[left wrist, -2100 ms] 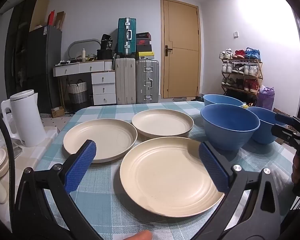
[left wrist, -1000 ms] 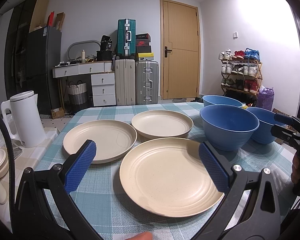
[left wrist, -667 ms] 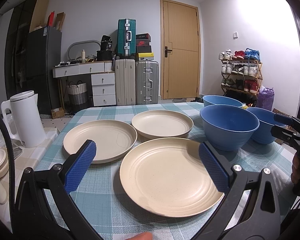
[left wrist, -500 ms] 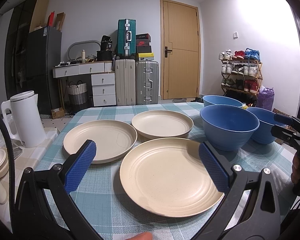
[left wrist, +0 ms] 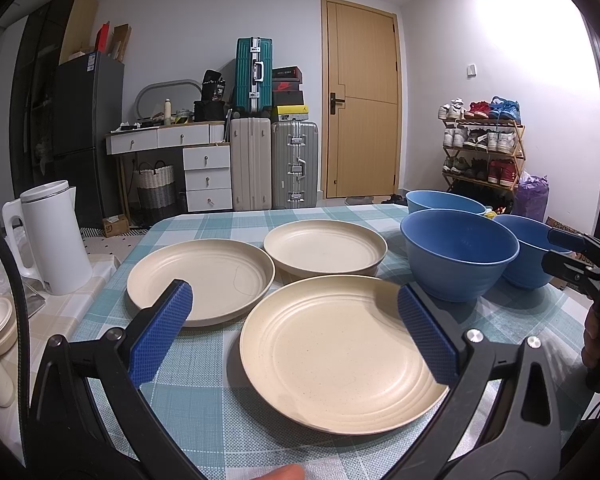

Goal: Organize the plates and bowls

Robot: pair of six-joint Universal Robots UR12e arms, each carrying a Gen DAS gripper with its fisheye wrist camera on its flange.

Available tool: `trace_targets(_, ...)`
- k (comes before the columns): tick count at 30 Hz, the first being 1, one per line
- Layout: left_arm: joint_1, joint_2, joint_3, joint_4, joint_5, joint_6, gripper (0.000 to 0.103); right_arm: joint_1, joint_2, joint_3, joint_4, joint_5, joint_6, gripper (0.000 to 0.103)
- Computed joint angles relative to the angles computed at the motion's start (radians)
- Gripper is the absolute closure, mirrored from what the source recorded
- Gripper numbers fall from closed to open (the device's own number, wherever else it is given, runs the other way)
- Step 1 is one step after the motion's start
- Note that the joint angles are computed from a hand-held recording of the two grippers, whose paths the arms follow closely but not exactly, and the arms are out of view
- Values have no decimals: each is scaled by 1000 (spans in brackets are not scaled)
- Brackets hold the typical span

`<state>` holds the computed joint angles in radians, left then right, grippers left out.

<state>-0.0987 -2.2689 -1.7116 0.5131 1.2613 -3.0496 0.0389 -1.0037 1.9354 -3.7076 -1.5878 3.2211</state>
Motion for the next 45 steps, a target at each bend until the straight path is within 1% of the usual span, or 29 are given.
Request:
trace_targets(13, 0, 1, -1, 2, 0, 1, 1, 1, -1, 1, 4, -1, 2, 0)
trace_targets(16, 0, 6, -5, -9, 0, 3, 1, 2, 0, -1, 8, -3, 5, 0)
trace_targets(20, 0, 12, -2, -36, -1, 3, 1, 6, -3, -4, 39, -35, 25, 0)
trace_targets(25, 0, 9, 7, -47, 0, 1, 1, -2, -8, -1, 51, -25, 47, 0)
trace_targets(29, 1, 7, 8, -50, -3, 0, 1, -3, -9, -1, 53, -27, 37, 0)
trace_targets(33, 4, 5, 5, -35, -7, -3, 1, -2, -10, -1, 55, -29, 27, 0)
trace_targets(39, 5, 4, 4, -28, -4, -5, 1, -5, -11, 6, 34, -24, 39, 0)
trace_targets(41, 4, 4, 4, -28, -2, -6, 1, -7, -12, 8, 34, -18, 39, 0)
trace_targets(45, 4, 6, 1, -23, 3, -12, 1, -5, -15, 7, 50, -29, 39, 0)
